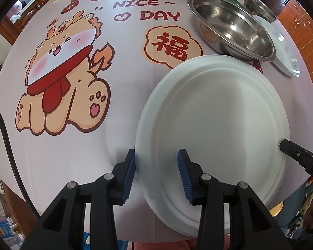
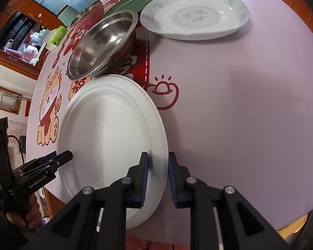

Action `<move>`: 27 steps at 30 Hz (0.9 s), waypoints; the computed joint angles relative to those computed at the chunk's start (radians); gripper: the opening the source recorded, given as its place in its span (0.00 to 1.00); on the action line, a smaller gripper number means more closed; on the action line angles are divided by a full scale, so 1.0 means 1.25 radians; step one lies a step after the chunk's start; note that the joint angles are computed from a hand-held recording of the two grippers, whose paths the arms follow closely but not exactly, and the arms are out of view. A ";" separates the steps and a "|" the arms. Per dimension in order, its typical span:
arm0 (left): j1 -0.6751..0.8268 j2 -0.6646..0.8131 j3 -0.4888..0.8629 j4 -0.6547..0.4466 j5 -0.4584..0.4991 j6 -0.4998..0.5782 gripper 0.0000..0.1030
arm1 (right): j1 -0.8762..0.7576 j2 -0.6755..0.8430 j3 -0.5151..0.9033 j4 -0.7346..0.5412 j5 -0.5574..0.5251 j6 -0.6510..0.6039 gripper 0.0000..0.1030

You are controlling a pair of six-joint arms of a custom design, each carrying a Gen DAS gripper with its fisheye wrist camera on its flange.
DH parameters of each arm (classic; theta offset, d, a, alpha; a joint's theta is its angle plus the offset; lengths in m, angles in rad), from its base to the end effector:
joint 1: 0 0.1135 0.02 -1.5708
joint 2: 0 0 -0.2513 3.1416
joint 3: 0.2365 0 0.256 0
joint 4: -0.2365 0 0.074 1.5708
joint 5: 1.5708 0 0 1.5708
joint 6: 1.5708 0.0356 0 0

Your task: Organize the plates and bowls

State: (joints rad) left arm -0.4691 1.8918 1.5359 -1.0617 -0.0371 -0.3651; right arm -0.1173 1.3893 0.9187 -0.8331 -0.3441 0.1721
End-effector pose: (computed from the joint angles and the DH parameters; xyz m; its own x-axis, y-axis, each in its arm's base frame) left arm 0.3308 -0.1662 0.2132 -0.9829 0.0982 -0.1556 0.1026 0.9945 -0.0203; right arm 0.2517 -0.0176 0.1976 -0.9400 0.2731 -0.2043 0.1855 0.9120 0.3658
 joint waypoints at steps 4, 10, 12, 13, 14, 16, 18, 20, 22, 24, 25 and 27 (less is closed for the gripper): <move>-0.006 0.008 0.017 -0.004 -0.006 0.011 0.38 | -0.003 -0.004 0.002 0.001 0.003 0.008 0.22; -0.008 0.004 0.032 0.017 -0.004 0.015 0.48 | -0.029 -0.032 -0.005 -0.011 0.002 -0.003 0.29; -0.015 -0.001 0.041 0.015 -0.009 0.012 0.49 | -0.043 -0.047 -0.008 -0.020 -0.001 -0.014 0.29; -0.017 -0.005 0.043 0.016 -0.013 0.011 0.50 | -0.048 -0.053 -0.009 -0.023 -0.003 -0.019 0.29; -0.019 -0.009 0.046 0.015 -0.016 0.008 0.50 | -0.055 -0.059 -0.010 -0.027 -0.004 -0.025 0.29; -0.026 -0.014 0.058 0.010 -0.025 -0.001 0.52 | -0.070 -0.070 -0.010 -0.035 -0.007 -0.038 0.29; -0.035 -0.022 0.067 0.003 -0.038 -0.013 0.54 | -0.087 -0.081 -0.009 -0.041 -0.013 -0.053 0.29; -0.045 -0.039 0.064 0.006 -0.047 -0.026 0.56 | -0.103 -0.093 -0.009 -0.046 -0.018 -0.068 0.29; -0.053 -0.063 0.052 0.010 -0.056 -0.037 0.57 | -0.118 -0.108 -0.011 -0.049 -0.022 -0.080 0.29; -0.067 -0.089 0.040 0.014 -0.061 -0.047 0.58 | -0.133 -0.131 -0.018 -0.047 -0.031 -0.088 0.29; -0.073 -0.099 0.035 0.016 -0.065 -0.050 0.59 | -0.139 -0.142 -0.021 -0.046 -0.035 -0.090 0.29; -0.085 -0.132 0.019 0.017 -0.075 -0.053 0.60 | -0.149 -0.167 -0.027 -0.046 -0.039 -0.093 0.29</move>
